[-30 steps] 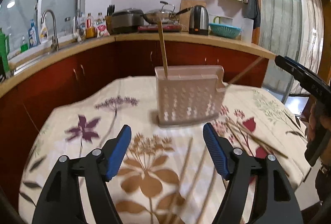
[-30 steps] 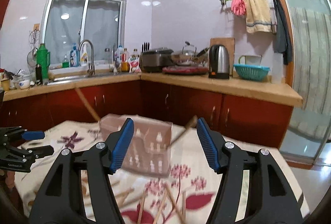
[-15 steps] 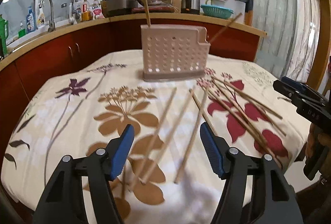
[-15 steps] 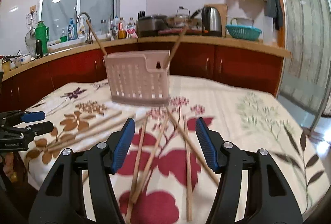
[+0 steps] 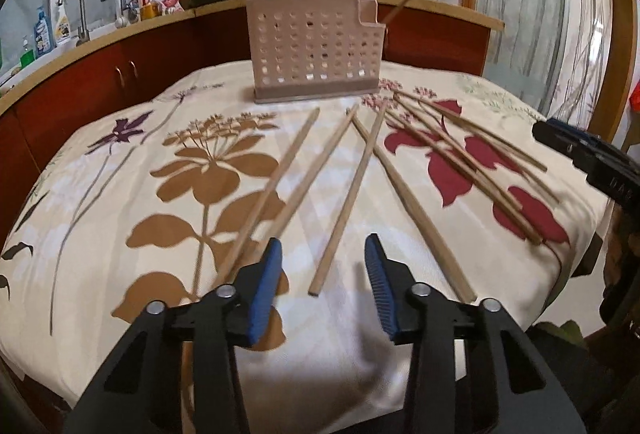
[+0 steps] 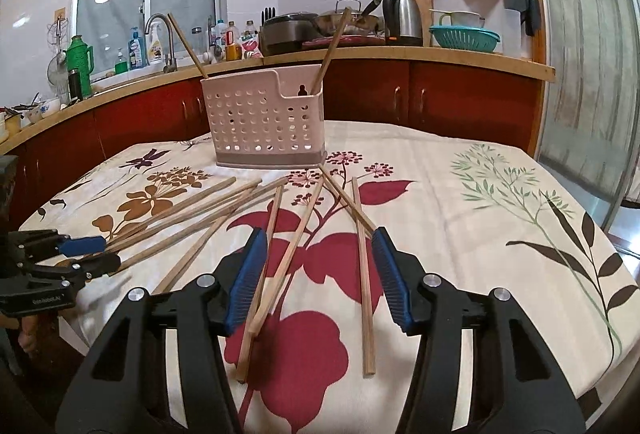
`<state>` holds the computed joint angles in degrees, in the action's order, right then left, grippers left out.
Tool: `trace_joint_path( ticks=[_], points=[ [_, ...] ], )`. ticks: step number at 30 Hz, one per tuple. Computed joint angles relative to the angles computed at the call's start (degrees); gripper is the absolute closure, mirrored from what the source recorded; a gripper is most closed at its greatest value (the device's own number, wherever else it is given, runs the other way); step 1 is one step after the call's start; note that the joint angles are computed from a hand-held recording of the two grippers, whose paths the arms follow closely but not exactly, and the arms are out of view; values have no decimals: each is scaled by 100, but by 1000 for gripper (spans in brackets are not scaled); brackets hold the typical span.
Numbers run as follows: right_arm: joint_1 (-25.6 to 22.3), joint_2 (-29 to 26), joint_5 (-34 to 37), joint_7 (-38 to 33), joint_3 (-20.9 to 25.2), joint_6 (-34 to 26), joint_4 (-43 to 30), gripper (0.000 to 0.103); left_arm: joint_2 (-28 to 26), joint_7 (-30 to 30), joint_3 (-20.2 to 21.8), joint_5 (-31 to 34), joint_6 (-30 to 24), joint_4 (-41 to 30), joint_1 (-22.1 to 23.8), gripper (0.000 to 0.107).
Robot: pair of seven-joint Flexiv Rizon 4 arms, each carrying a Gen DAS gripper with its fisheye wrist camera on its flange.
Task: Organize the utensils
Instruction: 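Lower both tools back toward the loose chopsticks on the table, then close the left tool on a chopstick while the right tool grasps another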
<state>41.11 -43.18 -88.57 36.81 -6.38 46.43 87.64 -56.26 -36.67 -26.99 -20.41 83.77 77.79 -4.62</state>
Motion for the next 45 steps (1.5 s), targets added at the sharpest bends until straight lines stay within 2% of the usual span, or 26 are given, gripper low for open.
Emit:
trace_joint_path(
  ticks=[3,9,11,13,14,19,36,40,45],
  points=[
    [-3,-12,10,2,9,15,9,50,-43,-25,110,20,-79,-47,-76,69],
    [-19,-33,48,9,14,65,18,50,-147,134,-21,138,102,-93,-36,69],
    [-15,-36,82,-27,12,56,19,50,-183,160,-57,159,175,-108,-29,75],
    [-17,-31,121,-55,10,46,31,50,-195,154,-26,194,214,-135,-48,91],
    [-20,-26,135,-43,8,43,46,50,-201,146,-30,201,222,-147,-45,94],
    [-33,-53,262,-97,21,63,57,50,-230,220,-123,309,342,-109,14,99],
    [32,-42,475,-262,-37,-95,117,51,-219,160,-359,547,607,-28,171,100],
    [-15,-74,422,-251,-15,38,78,59,-214,120,-417,587,650,-8,214,100],
    [-62,-282,229,-357,-75,562,-240,65,-214,89,-372,619,624,-29,189,100]
  ],
)
